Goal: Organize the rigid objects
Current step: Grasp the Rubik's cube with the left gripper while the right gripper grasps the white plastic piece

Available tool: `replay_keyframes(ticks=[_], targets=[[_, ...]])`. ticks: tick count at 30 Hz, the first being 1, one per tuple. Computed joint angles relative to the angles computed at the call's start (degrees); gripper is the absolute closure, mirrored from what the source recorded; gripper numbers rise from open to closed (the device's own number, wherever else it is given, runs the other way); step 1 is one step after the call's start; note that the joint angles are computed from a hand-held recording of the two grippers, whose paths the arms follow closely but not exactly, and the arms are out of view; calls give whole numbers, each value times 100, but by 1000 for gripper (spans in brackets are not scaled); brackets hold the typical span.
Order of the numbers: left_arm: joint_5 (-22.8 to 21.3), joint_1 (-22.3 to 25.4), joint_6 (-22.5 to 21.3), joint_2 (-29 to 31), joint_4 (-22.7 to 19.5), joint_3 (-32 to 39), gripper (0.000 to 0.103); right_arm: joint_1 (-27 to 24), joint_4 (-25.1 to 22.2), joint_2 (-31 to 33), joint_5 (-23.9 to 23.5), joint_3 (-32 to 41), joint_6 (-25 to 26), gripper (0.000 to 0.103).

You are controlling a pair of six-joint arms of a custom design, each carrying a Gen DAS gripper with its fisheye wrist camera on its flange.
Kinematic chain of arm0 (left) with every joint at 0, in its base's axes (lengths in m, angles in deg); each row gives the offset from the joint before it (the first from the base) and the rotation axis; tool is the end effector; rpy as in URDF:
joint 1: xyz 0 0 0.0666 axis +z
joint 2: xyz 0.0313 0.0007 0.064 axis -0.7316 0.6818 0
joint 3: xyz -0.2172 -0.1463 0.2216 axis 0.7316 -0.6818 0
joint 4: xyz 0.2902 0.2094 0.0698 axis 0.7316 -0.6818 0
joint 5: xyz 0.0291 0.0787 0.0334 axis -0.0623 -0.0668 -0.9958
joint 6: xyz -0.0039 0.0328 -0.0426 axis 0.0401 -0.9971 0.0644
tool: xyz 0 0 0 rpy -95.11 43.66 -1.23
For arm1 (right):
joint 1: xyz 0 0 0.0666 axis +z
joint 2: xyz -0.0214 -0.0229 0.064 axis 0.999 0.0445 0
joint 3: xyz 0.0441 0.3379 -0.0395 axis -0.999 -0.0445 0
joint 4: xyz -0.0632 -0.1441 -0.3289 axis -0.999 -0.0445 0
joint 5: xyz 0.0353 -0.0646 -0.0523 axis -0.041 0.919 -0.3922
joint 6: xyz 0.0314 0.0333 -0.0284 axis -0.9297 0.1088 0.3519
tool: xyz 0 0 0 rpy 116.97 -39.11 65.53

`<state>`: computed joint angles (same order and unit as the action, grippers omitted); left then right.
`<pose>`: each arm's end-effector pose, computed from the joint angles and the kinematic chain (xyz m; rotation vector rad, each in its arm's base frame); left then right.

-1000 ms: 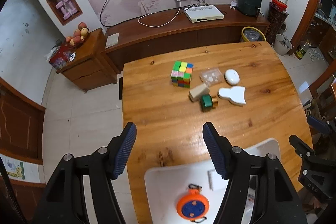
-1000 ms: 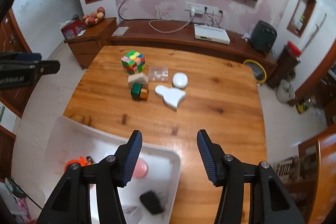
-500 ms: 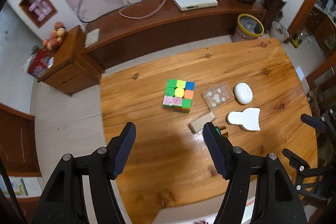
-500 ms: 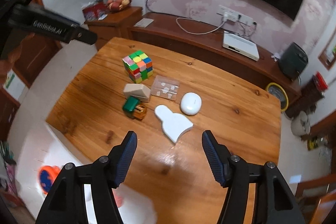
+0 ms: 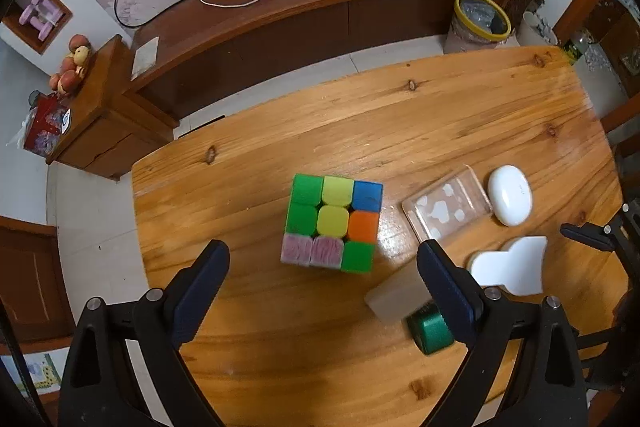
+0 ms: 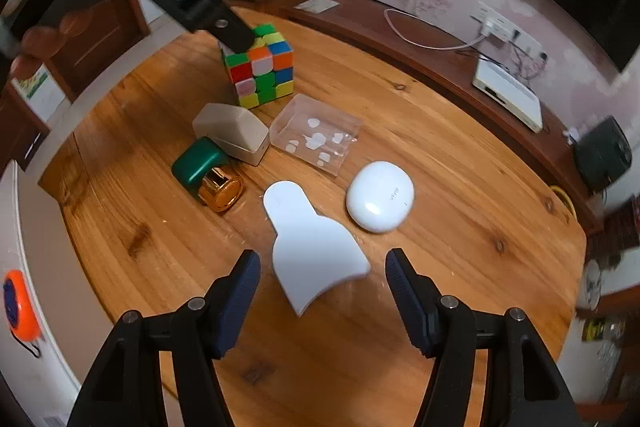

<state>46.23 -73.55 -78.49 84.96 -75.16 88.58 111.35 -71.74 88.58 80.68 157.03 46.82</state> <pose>0.5283 -0.2650 0.3893 1.3484 2.5794 -0.0211 0.3404 0.1415 0.3733 -0.0304 2.7347 -0.1128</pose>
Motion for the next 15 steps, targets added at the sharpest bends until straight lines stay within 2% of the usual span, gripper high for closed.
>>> replay_keyframes(ticks=[8,15], targets=[[-106,-53,112,331,-90,187,7,-142,107,156,-234,-86,576,37],[-254,-69,317,489,-4,209,7,-136,159,165,-315,-256,665,37]])
